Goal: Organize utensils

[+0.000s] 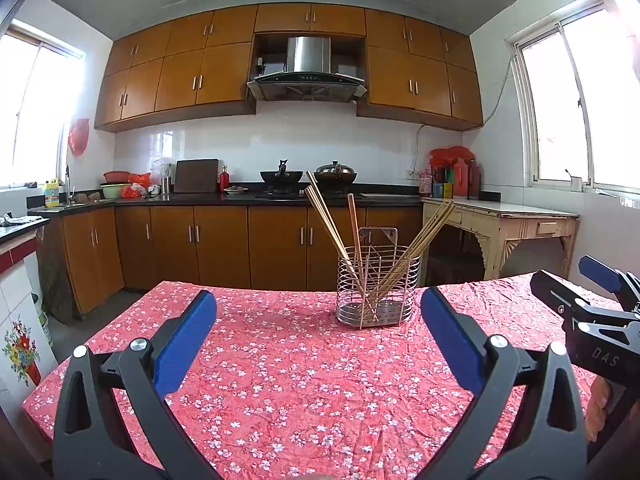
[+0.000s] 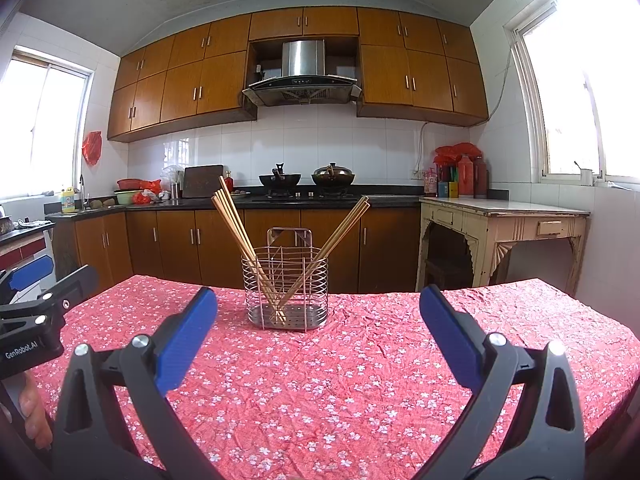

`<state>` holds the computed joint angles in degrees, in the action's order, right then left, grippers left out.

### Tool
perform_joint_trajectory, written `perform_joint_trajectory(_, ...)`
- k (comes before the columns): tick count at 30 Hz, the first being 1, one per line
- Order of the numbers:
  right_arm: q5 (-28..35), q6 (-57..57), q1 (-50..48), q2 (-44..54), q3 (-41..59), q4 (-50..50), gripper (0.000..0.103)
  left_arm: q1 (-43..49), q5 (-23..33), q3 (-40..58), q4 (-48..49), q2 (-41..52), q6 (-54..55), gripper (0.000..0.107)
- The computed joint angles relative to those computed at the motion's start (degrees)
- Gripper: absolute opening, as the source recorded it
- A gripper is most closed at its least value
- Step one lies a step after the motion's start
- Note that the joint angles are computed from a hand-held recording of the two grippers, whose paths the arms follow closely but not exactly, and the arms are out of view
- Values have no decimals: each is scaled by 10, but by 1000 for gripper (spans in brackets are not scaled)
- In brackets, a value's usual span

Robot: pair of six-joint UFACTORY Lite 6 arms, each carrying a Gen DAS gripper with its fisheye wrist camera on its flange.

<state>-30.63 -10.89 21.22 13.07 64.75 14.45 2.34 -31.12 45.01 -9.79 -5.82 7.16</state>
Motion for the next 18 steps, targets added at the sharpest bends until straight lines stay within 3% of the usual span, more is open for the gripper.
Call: perform_joint_trajectory(18,1,0,0,0,0,0,99,0,5,2,5,2,-7,101)
